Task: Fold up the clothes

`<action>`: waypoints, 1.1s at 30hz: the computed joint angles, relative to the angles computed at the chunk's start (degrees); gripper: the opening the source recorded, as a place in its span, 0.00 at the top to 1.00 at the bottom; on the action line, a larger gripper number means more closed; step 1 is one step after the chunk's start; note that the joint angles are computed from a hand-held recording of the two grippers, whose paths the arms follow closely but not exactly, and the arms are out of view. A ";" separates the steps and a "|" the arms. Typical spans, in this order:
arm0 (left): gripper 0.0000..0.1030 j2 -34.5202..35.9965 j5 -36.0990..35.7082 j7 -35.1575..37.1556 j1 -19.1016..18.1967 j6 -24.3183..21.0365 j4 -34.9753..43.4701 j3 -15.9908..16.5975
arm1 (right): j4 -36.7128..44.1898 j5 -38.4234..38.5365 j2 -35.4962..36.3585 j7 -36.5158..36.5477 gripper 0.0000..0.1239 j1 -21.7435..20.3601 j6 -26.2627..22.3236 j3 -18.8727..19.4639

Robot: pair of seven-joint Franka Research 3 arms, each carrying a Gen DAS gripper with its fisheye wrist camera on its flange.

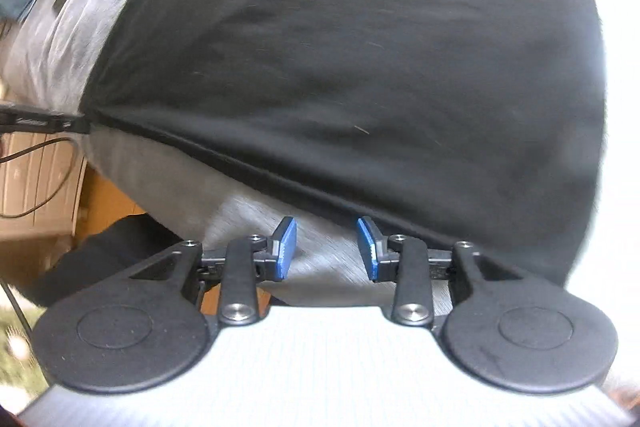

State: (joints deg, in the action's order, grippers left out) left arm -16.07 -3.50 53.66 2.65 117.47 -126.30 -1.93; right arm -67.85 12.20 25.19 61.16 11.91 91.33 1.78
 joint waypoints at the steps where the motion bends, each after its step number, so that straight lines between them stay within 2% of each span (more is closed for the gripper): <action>1: 0.77 0.15 1.79 -0.59 0.47 -0.32 1.27 -0.23 | -1.52 0.39 -1.15 1.68 0.71 -0.63 0.98 -0.72; 3: 0.74 1.75 5.67 -1.23 1.26 -0.03 4.70 -0.66 | -4.39 1.49 -3.29 6.50 0.66 -2.32 3.03 -2.19; 6: 0.70 7.54 9.34 0.81 1.66 3.22 11.73 -0.80 | -9.06 3.38 -6.08 15.26 0.66 -4.82 7.90 -3.90; 9: 0.70 16.78 7.67 7.45 1.66 7.11 21.89 -0.86 | -11.51 5.91 -6.50 21.58 0.66 -7.77 13.25 -4.86; 11: 0.71 23.83 4.42 13.79 1.49 8.85 30.06 -2.19 | -13.94 8.29 -6.95 23.16 0.66 -9.40 17.67 -4.70; 13: 0.70 29.47 1.01 19.98 1.39 8.70 37.34 -4.40 | -15.80 11.62 -7.05 23.40 0.66 -10.94 21.32 -4.21; 16: 0.70 35.34 -3.98 27.02 0.11 6.33 45.26 -8.30 | -17.76 15.64 -6.36 23.08 0.66 -12.43 24.83 -3.45; 19: 0.71 41.51 -6.42 31.56 -1.88 3.36 52.93 -10.93 | -17.76 17.07 -5.04 22.70 0.69 -13.24 24.48 -3.01; 20: 0.71 42.76 -7.08 32.86 -2.41 3.03 54.27 -11.60 | -17.96 16.61 -5.03 22.43 0.72 -13.21 24.58 -3.03; 22: 0.70 44.25 -9.36 34.96 -2.81 2.42 55.62 -12.86 | -19.02 15.69 -5.54 21.69 0.93 -12.99 25.41 -3.05; 23: 0.70 45.24 -11.22 35.55 -2.61 1.63 56.73 -13.50 | -20.75 15.24 -6.85 20.91 0.94 -12.55 27.12 -2.95; 29: 0.63 51.99 -22.61 34.37 -0.51 -6.82 65.08 -16.57 | -30.87 8.12 -14.93 11.68 0.97 -7.51 38.72 -1.53; 33: 0.58 56.60 -24.46 30.46 -0.85 -12.27 70.76 -16.50 | -34.77 2.28 -16.98 7.67 0.97 -3.54 45.37 -0.39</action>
State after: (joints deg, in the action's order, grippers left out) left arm 40.52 -27.97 84.12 1.80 105.20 -55.54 -18.43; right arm -102.62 14.48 8.21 68.83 8.37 136.70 1.39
